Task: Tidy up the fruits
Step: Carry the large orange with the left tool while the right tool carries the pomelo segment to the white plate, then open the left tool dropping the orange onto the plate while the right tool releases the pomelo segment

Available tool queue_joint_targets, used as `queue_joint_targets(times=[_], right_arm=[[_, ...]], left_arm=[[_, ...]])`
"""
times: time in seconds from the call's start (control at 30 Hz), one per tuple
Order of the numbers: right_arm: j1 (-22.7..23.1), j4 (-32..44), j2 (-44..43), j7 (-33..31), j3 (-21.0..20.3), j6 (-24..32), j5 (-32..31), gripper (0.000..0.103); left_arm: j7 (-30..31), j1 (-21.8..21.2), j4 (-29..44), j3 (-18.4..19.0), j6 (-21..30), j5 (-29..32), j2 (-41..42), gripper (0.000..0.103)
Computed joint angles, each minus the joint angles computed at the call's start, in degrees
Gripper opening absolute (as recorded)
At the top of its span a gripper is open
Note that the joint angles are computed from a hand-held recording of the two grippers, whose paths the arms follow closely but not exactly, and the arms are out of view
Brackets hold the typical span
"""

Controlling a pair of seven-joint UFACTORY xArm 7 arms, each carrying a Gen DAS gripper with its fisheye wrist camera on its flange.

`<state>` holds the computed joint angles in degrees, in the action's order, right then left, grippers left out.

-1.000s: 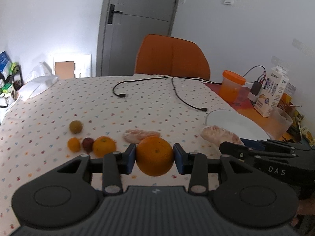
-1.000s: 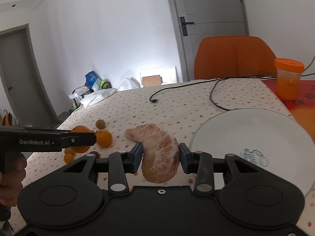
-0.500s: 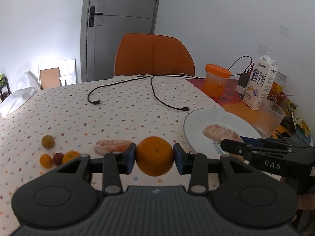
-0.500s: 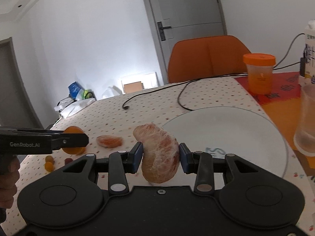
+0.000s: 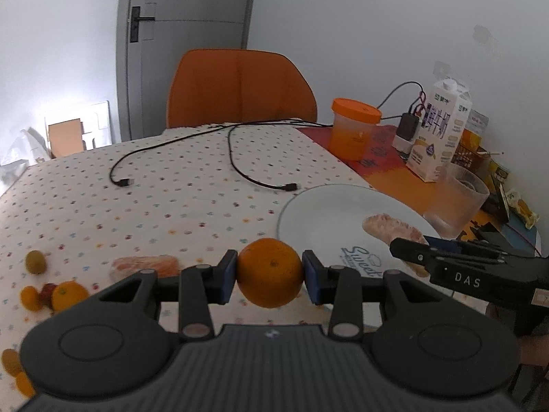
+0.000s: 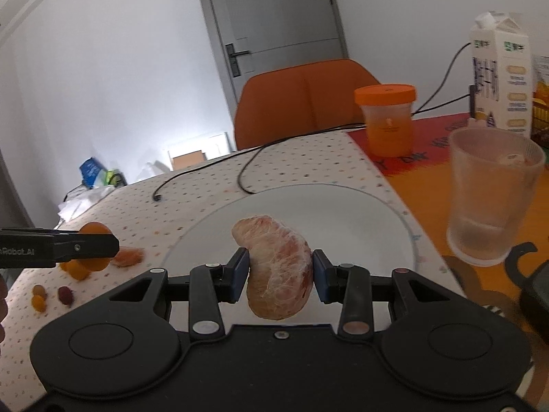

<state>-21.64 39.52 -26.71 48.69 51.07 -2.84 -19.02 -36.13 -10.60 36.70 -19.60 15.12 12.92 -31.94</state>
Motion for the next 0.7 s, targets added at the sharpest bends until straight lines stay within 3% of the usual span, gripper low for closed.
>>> queue_joint_targets(times=[0.5, 0.53, 0.6, 0.7], right_arm=[[-1.71, -3.44, -4.89, 2.39, -1.21, -0.34, 1.61, 0.039], [-1.96, -3.39, -5.09, 2.59, -1.02, -0.19, 1.80, 0.040], [-2.78, -3.64, -6.74, 3.27, -0.20, -0.26, 2.05, 0.056], [-1.91, -3.85, -7.74, 2.90, -0.69, -1.18, 2.27, 0.063]], left_arm=[[-4.22, 1.16, 6.92, -4.02, -0.59, 6.44, 9.09, 0.039], [-4.80, 1.29, 7.36, -4.26, -0.34, 7.04, 9.51, 0.040], [-6.73, 1.95, 7.86, -4.90, -0.36, 8.55, 10.05, 0.040], [-10.26, 4.12, 8.07, -6.68, -0.76, 12.34, 9.60, 0.040]])
